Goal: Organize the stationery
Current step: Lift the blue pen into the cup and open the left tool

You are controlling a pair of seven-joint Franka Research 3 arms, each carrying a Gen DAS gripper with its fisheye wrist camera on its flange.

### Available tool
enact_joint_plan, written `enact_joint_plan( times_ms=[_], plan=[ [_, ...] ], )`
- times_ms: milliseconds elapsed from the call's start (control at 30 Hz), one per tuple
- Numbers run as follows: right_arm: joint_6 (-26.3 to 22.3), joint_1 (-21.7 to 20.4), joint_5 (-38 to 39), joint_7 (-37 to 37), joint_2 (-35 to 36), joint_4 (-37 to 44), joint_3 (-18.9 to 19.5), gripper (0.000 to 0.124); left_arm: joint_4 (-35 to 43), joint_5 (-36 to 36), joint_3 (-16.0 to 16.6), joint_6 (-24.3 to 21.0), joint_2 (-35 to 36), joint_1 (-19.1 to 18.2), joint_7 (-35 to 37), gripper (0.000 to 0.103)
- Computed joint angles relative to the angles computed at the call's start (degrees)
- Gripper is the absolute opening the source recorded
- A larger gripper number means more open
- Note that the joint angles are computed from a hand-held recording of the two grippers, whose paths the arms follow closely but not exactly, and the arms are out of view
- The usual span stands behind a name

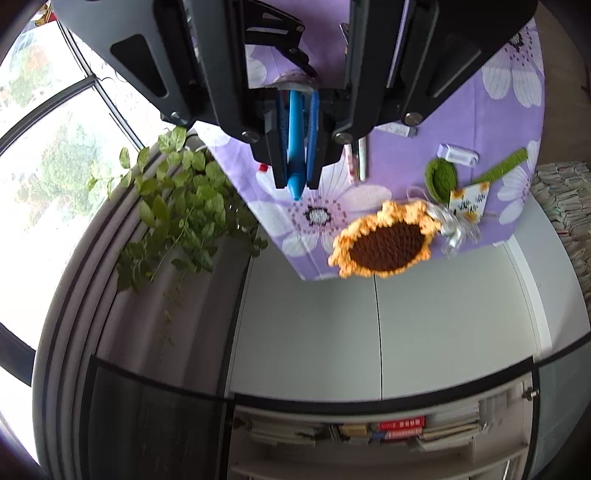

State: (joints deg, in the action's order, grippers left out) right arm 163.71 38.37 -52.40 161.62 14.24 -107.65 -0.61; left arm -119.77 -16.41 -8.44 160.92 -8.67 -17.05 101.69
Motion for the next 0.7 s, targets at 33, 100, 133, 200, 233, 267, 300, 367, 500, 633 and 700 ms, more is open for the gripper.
enact_joint_plan(
  times_ms=[33, 100, 133, 200, 233, 267, 300, 367, 500, 633, 700],
  plan=[
    [0.00, 0.01, -0.01, -0.01, 0.02, 0.02, -0.02, 0.070, 0.03, 0.76, -0.17, -0.48, 0.36, 0.28, -0.68, 0.008],
    [0.00, 0.01, 0.01, -0.05, 0.03, 0.04, -0.04, 0.070, -0.01, 1.72, -0.31, -2.08, 1.01, 0.71, -1.14, 0.008],
    [0.00, 0.02, 0.01, -0.05, 0.03, 0.04, -0.05, 0.070, -0.04, 1.54, -0.28, -2.88, 1.16, 0.77, -0.81, 0.008],
    [0.02, 0.06, 0.01, 0.03, 0.00, 0.00, -0.06, 0.070, -0.06, -0.21, 0.08, -5.31, 1.39, 0.70, 1.16, 0.008],
    [0.01, 0.05, 0.02, 0.00, 0.02, 0.02, -0.06, 0.070, -0.01, -0.42, -0.02, -6.27, 1.46, 0.86, 1.60, 0.008],
    [0.00, 0.05, 0.00, -0.01, 0.03, 0.02, -0.07, 0.070, 0.03, -0.45, -0.12, -7.45, 1.55, 1.07, 1.98, 0.008],
    [-0.02, 0.06, 0.06, -0.07, 0.00, 0.00, -0.03, 0.070, 0.16, 0.14, -0.31, -8.59, 1.64, 1.41, 1.81, 0.011],
    [0.10, -0.01, 0.11, -0.17, -0.04, -0.09, -0.06, 0.070, 0.31, 0.56, -0.49, -10.35, 1.58, 1.98, 1.56, 0.018],
    [0.07, 0.01, 0.20, -0.26, 0.02, -0.01, -0.03, 0.070, -1.50, -2.97, 0.40, -8.55, -0.51, 2.60, 2.19, 0.045],
    [0.12, 0.03, 0.17, -0.23, 0.01, -0.04, -0.10, 0.070, -3.76, 3.07, -0.19, -3.24, -2.08, 5.26, -5.61, 0.045],
    [0.10, 0.06, 0.18, -0.21, 0.00, -0.05, -0.09, 0.070, -1.79, 8.80, -0.73, -6.39, 0.49, 6.91, -11.56, 0.044]
  ],
)
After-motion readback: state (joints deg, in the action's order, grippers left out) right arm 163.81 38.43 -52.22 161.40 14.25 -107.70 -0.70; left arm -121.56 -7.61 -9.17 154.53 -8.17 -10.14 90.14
